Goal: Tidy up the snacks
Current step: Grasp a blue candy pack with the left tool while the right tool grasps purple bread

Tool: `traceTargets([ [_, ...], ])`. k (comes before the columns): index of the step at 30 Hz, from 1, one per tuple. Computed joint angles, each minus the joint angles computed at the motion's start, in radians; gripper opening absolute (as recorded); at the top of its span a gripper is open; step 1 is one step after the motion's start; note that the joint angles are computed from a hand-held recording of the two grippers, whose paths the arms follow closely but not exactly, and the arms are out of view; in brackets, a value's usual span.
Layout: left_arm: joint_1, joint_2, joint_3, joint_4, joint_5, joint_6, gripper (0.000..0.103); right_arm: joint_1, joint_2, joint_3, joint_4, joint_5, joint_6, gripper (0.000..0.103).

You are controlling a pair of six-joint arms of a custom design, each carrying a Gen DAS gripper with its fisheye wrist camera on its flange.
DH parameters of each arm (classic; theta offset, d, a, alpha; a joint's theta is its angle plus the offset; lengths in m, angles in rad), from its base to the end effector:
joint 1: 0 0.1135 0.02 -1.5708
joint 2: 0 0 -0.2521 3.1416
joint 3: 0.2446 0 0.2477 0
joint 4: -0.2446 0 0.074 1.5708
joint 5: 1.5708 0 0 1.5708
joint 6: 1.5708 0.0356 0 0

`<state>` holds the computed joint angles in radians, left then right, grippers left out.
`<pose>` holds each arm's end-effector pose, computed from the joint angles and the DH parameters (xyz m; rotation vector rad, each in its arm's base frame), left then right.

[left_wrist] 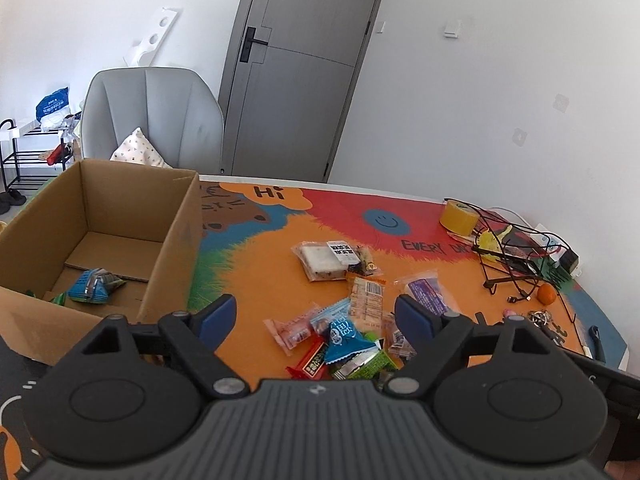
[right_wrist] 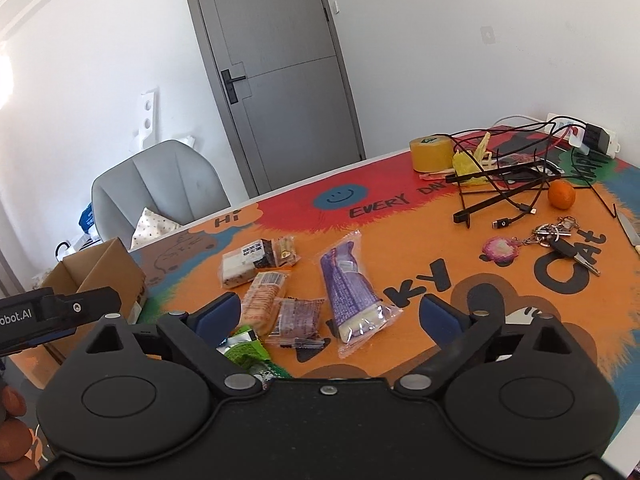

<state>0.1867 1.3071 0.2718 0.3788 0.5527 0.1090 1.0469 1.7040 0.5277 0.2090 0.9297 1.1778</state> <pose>0.2109 0.0208 0.1172 0.2141 2.1386 -0.4429 0.1524 0.2068 0.0861 0.4562 2.0374 0.1179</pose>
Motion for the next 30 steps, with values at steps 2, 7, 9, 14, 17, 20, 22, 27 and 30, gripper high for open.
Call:
traceTargets([
  [2, -0.041, 0.045, 0.002, 0.046, -0.031, -0.021, 0.081, -0.019, 0.006, -0.023, 0.041, -0.019, -0.01, 0.093],
  [7, -0.114, 0.183, 0.044, 0.111, -0.087, -0.058, 0.071, -0.072, 0.046, -0.063, 0.146, -0.067, -0.055, 0.083],
  [9, -0.141, 0.239, 0.057, 0.144, -0.109, -0.066, 0.069, -0.1, 0.067, -0.069, 0.182, -0.094, -0.075, 0.08],
  [14, -0.191, 0.361, 0.11, 0.179, -0.153, -0.09, 0.061, -0.167, 0.123, -0.071, 0.276, -0.153, -0.135, 0.078],
  [17, -0.208, 0.421, 0.144, 0.188, -0.166, -0.108, 0.057, -0.205, 0.15, -0.064, 0.318, -0.179, -0.185, 0.078],
  [20, -0.224, 0.465, 0.17, 0.195, -0.183, -0.113, 0.052, -0.231, 0.174, -0.035, 0.32, -0.176, -0.238, 0.077],
  [22, -0.229, 0.488, 0.194, 0.178, -0.184, -0.124, 0.049, -0.255, 0.184, -0.024, 0.34, -0.201, -0.273, 0.075],
  [27, -0.246, 0.524, 0.223, 0.174, -0.191, -0.14, 0.044, -0.309, 0.228, 0.031, 0.356, -0.254, -0.337, 0.075],
  [30, -0.259, 0.547, 0.243, 0.163, -0.199, -0.138, 0.038, -0.332, 0.257, 0.067, 0.334, -0.278, -0.349, 0.075],
])
